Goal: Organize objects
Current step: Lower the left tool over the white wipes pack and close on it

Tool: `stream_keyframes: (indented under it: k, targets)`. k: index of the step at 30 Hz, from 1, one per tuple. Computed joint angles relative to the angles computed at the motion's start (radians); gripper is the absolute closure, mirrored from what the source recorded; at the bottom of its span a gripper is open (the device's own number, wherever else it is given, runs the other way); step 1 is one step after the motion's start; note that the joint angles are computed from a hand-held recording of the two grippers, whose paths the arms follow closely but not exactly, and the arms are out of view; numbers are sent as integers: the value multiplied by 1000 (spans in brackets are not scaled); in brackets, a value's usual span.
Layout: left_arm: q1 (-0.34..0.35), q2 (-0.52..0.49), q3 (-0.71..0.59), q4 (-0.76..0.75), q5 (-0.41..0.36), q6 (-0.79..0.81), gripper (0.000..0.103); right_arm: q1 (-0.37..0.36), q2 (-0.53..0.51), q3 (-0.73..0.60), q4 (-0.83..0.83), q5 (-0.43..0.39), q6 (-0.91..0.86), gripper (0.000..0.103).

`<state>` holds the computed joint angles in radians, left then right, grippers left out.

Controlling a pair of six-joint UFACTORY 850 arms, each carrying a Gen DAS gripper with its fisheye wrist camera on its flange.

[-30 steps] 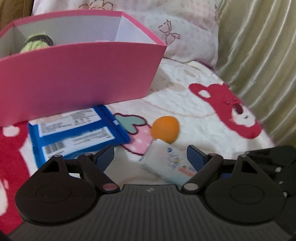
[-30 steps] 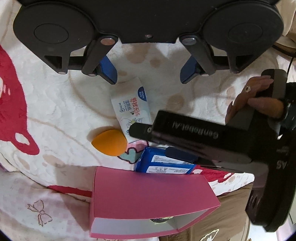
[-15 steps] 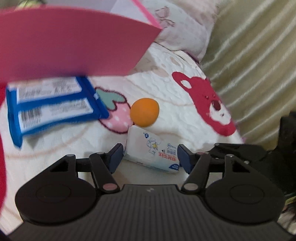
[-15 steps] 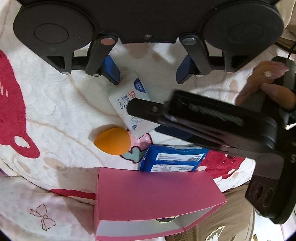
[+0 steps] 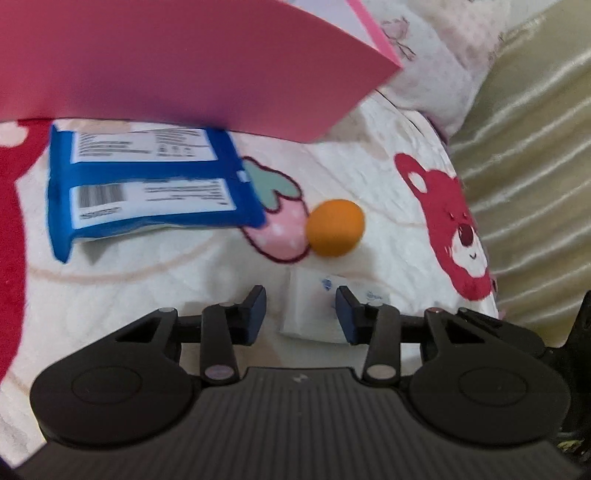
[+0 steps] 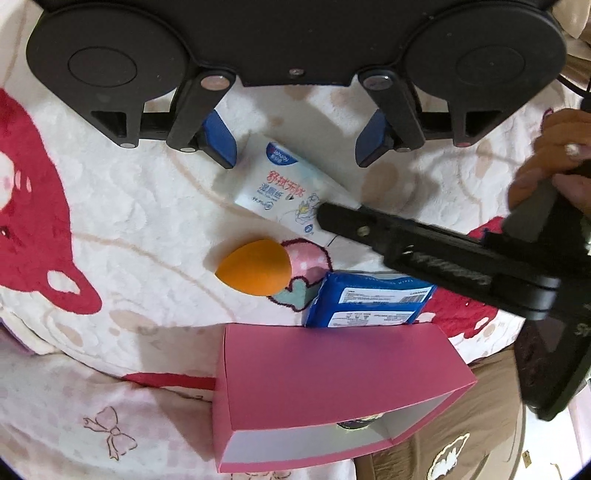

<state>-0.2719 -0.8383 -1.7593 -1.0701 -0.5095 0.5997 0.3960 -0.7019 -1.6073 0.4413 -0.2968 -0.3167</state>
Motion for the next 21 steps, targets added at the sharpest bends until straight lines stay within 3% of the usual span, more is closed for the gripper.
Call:
stream_keyframes:
  k: [6, 10, 16, 21]
  targets:
    - [-3, 0, -22, 90, -98, -143, 64, 11, 0, 4, -87, 29, 81, 23]
    - [10, -6, -17, 79, -128, -207, 64, 4, -11, -8, 52, 12, -82, 18]
    - [11, 0, 17, 1, -53, -185, 63, 9, -24, -7, 32, 35, -65, 15]
    - [-6, 13, 19, 75, -20, -218, 68, 25, -21, 4, -116, 65, 80, 12]
